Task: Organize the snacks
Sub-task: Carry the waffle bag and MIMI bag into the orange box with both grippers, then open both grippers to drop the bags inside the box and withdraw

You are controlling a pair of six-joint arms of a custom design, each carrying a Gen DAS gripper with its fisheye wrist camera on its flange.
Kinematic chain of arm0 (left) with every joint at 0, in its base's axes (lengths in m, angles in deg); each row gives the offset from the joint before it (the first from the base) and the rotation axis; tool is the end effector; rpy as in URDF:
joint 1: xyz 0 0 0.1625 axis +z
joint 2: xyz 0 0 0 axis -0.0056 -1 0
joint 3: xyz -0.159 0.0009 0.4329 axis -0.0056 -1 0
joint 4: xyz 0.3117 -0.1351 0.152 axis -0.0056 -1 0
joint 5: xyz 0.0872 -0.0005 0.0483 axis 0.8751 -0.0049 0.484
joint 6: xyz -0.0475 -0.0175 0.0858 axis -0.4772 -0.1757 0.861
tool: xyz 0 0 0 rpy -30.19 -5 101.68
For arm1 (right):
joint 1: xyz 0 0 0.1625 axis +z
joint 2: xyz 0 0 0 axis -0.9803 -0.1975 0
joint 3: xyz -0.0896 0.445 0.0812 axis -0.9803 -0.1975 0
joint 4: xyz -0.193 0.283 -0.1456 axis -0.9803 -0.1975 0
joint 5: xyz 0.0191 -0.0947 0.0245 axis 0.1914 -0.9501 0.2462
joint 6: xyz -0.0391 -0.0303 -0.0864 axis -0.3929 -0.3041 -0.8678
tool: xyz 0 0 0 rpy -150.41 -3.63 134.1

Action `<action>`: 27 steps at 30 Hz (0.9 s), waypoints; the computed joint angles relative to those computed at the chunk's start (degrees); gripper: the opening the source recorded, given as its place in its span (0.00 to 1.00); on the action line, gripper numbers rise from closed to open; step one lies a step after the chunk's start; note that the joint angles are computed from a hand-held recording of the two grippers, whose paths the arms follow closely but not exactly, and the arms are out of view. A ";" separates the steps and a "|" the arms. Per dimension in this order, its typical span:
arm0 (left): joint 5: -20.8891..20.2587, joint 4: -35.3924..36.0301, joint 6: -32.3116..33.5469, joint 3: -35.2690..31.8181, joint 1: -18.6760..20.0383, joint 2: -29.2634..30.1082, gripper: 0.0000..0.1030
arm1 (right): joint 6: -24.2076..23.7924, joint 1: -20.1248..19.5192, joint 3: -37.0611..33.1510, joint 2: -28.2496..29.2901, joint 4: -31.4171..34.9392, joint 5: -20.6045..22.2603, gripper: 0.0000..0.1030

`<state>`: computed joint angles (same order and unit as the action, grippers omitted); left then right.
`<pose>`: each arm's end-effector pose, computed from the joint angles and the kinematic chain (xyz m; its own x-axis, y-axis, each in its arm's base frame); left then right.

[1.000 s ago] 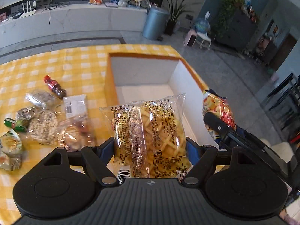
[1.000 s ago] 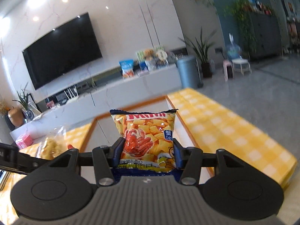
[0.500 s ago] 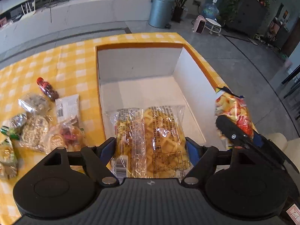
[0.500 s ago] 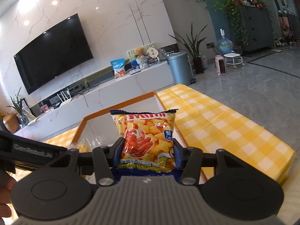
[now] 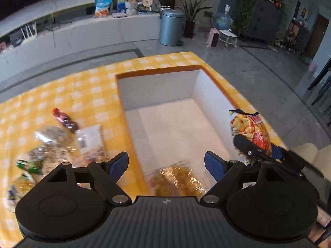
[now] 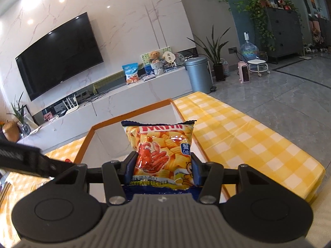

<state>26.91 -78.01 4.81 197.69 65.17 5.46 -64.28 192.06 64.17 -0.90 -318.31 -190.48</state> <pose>-0.0591 -0.5814 0.2878 -0.7280 0.2775 -0.6269 0.5575 0.7719 -0.3057 0.2992 -0.5052 -0.0483 -0.8857 0.0718 0.4587 -0.3753 0.4709 -0.7984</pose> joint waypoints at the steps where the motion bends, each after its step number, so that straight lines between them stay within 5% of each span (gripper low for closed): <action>1: 2.11 0.01 0.49 0.28 -0.31 0.00 0.95 | -0.25 0.00 0.05 -0.12 0.76 0.09 0.50; 6: 10.05 -2.10 1.77 1.41 -0.31 2.01 0.95 | -4.13 0.37 -1.04 -0.33 8.80 -0.91 0.50; 9: 9.13 3.73 -0.74 -0.30 0.85 2.40 0.95 | -6.67 0.53 -2.55 0.51 11.98 -3.15 0.50; 16: 6.68 11.26 -4.55 -2.78 3.50 3.10 0.75 | -11.91 0.91 -5.16 2.25 13.16 -7.94 0.50; 18: 4.14 11.52 -5.31 -3.03 4.45 3.03 0.63 | -12.52 0.96 -5.16 2.32 13.21 -8.31 0.50; 20: -1.32 11.11 -7.11 -2.90 5.77 2.14 0.35 | -12.19 1.11 -5.43 2.27 13.90 -8.68 0.50; 22: -2.40 10.14 -6.19 -2.18 5.56 2.03 0.24 | -11.64 1.34 -5.42 2.20 14.43 -9.05 0.50; 27: 1.00 4.34 -1.68 1.83 3.74 2.24 0.20 | -9.33 1.83 -4.82 1.60 16.58 -9.85 0.50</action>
